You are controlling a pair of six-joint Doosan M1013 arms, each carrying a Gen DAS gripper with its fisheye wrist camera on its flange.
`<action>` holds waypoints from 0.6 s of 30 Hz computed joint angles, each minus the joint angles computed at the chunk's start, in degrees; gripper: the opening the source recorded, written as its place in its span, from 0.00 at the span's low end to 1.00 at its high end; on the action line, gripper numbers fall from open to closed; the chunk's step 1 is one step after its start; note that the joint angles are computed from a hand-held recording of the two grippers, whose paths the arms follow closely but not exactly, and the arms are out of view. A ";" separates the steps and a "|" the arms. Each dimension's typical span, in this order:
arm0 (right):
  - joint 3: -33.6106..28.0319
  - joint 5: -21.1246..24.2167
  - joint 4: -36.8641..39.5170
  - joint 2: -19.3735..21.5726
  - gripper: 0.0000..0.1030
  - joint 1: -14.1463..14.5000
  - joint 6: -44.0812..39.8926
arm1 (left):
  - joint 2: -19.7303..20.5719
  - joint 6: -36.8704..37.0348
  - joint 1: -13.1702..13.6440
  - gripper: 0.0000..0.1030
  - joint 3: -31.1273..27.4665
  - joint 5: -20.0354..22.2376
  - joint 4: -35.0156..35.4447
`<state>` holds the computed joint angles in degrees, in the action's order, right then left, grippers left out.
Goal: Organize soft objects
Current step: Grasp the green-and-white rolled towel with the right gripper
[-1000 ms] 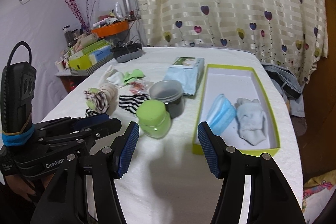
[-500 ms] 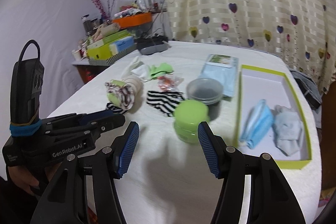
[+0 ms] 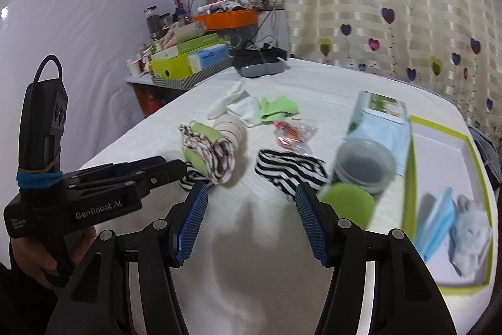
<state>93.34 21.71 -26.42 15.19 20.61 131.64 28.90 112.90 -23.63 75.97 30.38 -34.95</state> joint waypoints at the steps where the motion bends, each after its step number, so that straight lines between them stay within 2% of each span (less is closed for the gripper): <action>1: -0.54 -0.06 1.63 0.43 0.58 -0.10 -1.91 | 0.14 -0.24 0.11 0.41 -0.15 0.07 0.12; 6: -4.79 1.00 11.57 3.59 0.58 -0.65 -14.76 | 0.84 -4.09 0.94 0.41 -0.84 0.14 2.90; 13: -10.43 3.42 16.44 7.81 0.58 -0.78 -23.10 | 1.83 -6.41 2.36 0.41 -1.81 0.89 3.72; 17: -12.85 5.34 22.32 9.66 0.58 -1.00 -29.68 | 2.34 -6.78 3.01 0.41 -2.33 1.21 3.44; 18: -12.92 5.38 25.74 9.78 0.58 -1.17 -32.91 | 2.43 -6.82 3.18 0.41 -2.37 1.21 3.32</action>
<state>80.42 27.09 -0.68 24.97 19.44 98.73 31.33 106.08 -20.45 73.60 31.59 -31.63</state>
